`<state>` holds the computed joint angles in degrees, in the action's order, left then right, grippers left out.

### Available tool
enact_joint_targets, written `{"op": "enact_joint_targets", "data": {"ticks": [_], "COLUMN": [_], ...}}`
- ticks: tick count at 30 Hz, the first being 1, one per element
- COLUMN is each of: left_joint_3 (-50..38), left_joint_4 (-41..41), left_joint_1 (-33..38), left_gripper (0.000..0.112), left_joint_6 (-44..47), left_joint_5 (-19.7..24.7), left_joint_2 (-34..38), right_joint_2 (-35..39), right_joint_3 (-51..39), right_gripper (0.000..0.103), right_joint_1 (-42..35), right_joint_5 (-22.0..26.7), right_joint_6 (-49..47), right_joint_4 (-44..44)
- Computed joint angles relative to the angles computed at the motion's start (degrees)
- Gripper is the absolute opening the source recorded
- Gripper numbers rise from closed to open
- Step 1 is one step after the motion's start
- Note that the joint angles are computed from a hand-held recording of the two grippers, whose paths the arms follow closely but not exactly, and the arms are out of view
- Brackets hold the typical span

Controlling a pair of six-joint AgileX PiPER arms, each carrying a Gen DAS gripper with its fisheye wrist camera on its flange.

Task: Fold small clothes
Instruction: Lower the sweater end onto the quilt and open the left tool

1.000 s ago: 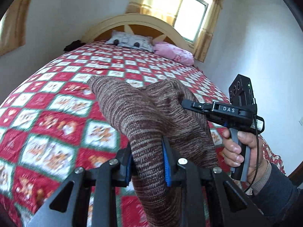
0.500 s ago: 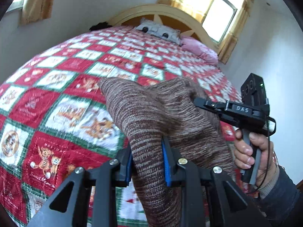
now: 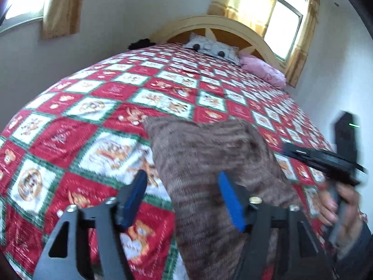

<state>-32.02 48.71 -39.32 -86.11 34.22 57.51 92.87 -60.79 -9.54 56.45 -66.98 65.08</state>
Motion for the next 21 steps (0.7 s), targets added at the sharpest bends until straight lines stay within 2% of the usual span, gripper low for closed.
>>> {"op": "enact_joint_targets", "data": {"ticks": [1,3,4,6,8,10,13,15,17,21], "left_joint_3": [-1.42,-2.27,-3.14,-4.09,-3.4,-2.26,-1.71,-1.98,-2.47,-2.82], "left_joint_4": [-0.84,-0.28,0.2,0.15,-1.92,0.44,2.61,-0.53,-1.47,-0.03], "left_joint_1": [1.45,3.31,3.6,3.77,5.51,4.78,3.01,3.67,1.13,-9.01], "left_gripper": [0.069,0.069,0.069,0.071,0.072,0.073,0.078,0.078,0.078,0.079], "left_joint_6": [1.33,1.18,0.32,-0.23,0.8,-2.01,-4.98,-1.88,-1.97,-5.56], "left_joint_5": [0.21,-0.63,0.67,2.65,0.8,0.3,2.23,2.49,5.81,14.79], "left_joint_2": [2.28,5.21,7.34,10.3,11.71,12.02,11.87,10.72,9.17,6.82], "right_joint_2": [-2.89,-6.04,-7.68,-9.12,-10.19,-10.41,-9.95,-10.74,-11.06,-12.79], "right_joint_3": [2.06,4.93,6.76,9.47,12.63,14.9,16.11,16.37,16.85,18.77], "right_gripper": [0.028,0.04,0.042,0.042,0.042,0.041,0.04,0.04,0.04,0.042], "right_joint_1": [-0.52,-0.3,0.76,2.43,3.79,4.27,1.27,0.69,-0.47,-1.52], "right_joint_5": [3.36,6.2,6.92,6.11,1.97,-1.26,0.33,0.71,1.52,1.45], "right_joint_6": [-2.68,-5.02,-5.42,-5.92,-6.24,-6.4,-9.27,-9.34,-9.98,-11.29], "right_joint_4": [0.46,-0.3,-2.12,-4.73,-6.87,-8.49,-7.0,-7.52,-7.98,-7.95]}}
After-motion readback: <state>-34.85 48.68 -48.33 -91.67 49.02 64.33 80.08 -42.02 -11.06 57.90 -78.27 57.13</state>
